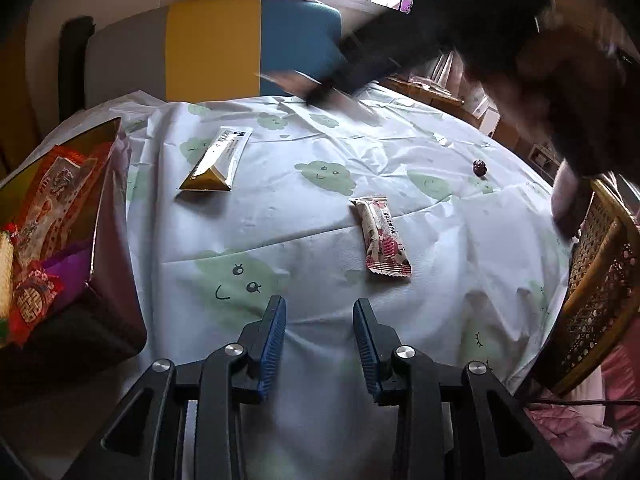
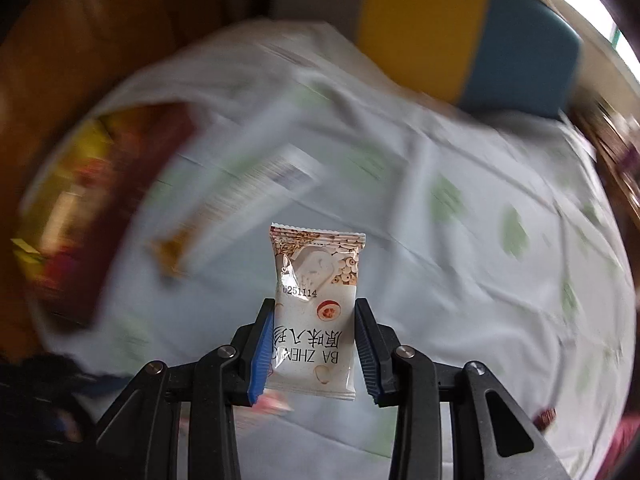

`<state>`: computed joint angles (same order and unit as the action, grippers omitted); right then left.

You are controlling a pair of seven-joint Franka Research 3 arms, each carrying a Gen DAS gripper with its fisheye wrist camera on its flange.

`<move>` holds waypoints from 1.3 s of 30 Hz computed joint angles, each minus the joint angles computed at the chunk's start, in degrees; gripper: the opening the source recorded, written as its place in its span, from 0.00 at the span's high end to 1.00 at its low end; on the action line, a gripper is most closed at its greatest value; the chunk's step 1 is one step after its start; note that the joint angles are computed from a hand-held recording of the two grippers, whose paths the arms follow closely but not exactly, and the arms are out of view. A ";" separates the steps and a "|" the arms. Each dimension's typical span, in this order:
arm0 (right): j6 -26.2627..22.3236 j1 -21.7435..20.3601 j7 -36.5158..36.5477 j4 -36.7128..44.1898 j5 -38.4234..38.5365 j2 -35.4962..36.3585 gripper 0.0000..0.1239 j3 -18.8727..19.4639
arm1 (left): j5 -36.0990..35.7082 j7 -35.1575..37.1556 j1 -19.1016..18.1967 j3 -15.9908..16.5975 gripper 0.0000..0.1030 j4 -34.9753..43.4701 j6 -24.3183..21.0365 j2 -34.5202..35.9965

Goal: Organize snacks
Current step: 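Withdraw the open left tool while right tool lifts the beige pouch, then carry the beige pouch into the gold tray and open the right tool, then close the right tool on the pink floral candy bar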

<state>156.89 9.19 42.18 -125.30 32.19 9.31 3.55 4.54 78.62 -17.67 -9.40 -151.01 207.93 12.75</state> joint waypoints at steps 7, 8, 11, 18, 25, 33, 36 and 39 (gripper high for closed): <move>-11.96 3.29 -9.98 5.96 7.29 0.33 0.69 3.80 | 3.24 -2.46 1.99 -0.55 0.66 0.61 1.80 1.43; -12.84 3.99 -10.13 6.64 7.35 0.78 0.69 4.00 | 3.82 -2.99 2.32 -0.65 0.66 0.57 2.05 1.50; -14.31 6.27 -9.93 9.18 6.68 3.12 0.69 4.83 | 4.85 -3.90 2.74 -0.70 0.66 0.67 2.45 1.78; -13.87 7.74 -8.61 10.46 6.55 5.23 0.60 5.22 | 3.15 -2.66 1.42 -0.04 0.66 0.63 2.99 2.05; -11.84 5.04 -9.63 6.59 11.60 2.04 0.60 3.47 | 2.73 -2.52 1.42 -0.12 0.65 0.67 2.98 2.17; -3.17 2.88 8.32 -1.43 1.81 -0.15 0.60 -1.78 | 3.11 -3.37 1.80 -0.26 0.65 0.70 2.91 2.27; -2.68 0.91 10.73 -3.99 3.02 -1.07 0.60 -1.75 | 2.89 -3.53 1.65 -0.17 0.65 0.75 2.79 2.26; -1.61 0.24 11.85 -6.90 3.84 -2.01 0.59 -1.34 | 2.13 -3.08 1.17 0.02 0.65 0.75 2.60 2.18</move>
